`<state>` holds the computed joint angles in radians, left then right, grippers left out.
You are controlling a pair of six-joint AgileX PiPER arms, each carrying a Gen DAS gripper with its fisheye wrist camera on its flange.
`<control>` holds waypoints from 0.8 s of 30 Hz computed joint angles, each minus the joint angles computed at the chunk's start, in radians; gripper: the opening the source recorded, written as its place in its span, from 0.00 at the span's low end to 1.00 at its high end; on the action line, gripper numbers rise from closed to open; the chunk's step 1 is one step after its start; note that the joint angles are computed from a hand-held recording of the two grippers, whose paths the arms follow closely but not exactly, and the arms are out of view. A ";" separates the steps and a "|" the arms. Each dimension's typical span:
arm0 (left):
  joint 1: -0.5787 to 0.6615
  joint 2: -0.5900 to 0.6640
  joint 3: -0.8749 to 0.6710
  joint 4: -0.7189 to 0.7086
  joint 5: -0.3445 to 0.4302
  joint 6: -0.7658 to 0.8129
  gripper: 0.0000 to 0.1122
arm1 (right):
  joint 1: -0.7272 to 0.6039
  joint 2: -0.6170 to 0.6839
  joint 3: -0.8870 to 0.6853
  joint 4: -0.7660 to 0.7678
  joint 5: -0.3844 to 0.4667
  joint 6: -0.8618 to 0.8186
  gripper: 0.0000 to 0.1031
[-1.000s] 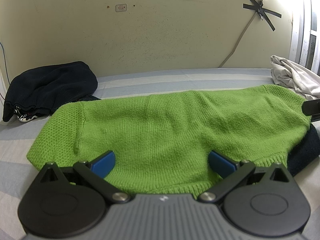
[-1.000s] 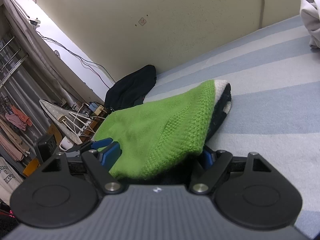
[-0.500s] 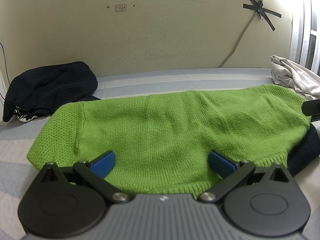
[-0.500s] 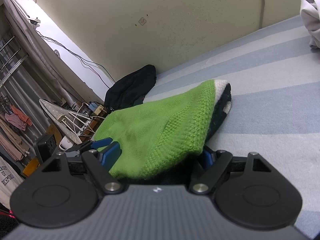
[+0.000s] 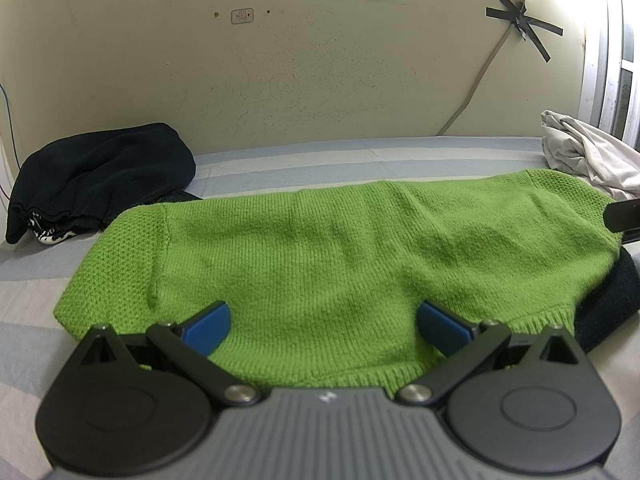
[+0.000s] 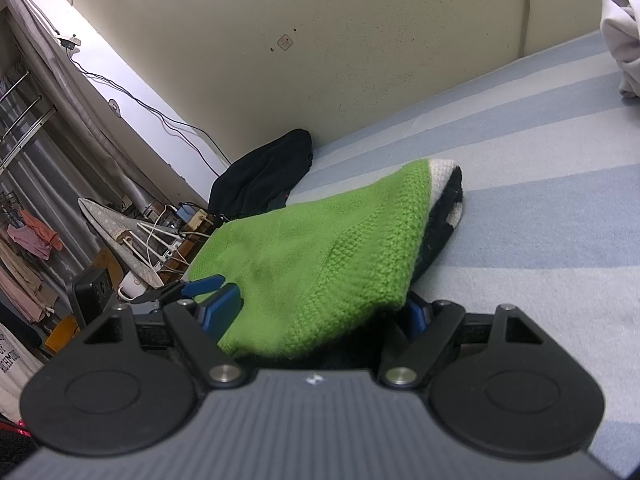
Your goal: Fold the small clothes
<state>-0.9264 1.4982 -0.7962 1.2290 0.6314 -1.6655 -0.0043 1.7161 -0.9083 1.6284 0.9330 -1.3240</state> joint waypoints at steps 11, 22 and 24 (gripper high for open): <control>-0.004 -0.001 -0.002 -0.004 0.003 0.003 0.92 | -0.001 0.003 0.000 0.001 0.002 -0.003 0.81; -0.001 0.000 -0.001 0.000 0.000 0.001 0.92 | -0.007 0.001 -0.003 -0.010 0.005 0.000 0.81; -0.001 0.000 -0.001 0.000 -0.001 0.000 0.92 | -0.012 0.001 -0.003 -0.014 0.008 0.001 0.81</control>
<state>-0.9272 1.4981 -0.7970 1.2289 0.6308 -1.6652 -0.0161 1.7169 -0.9116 1.6146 0.9415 -1.3231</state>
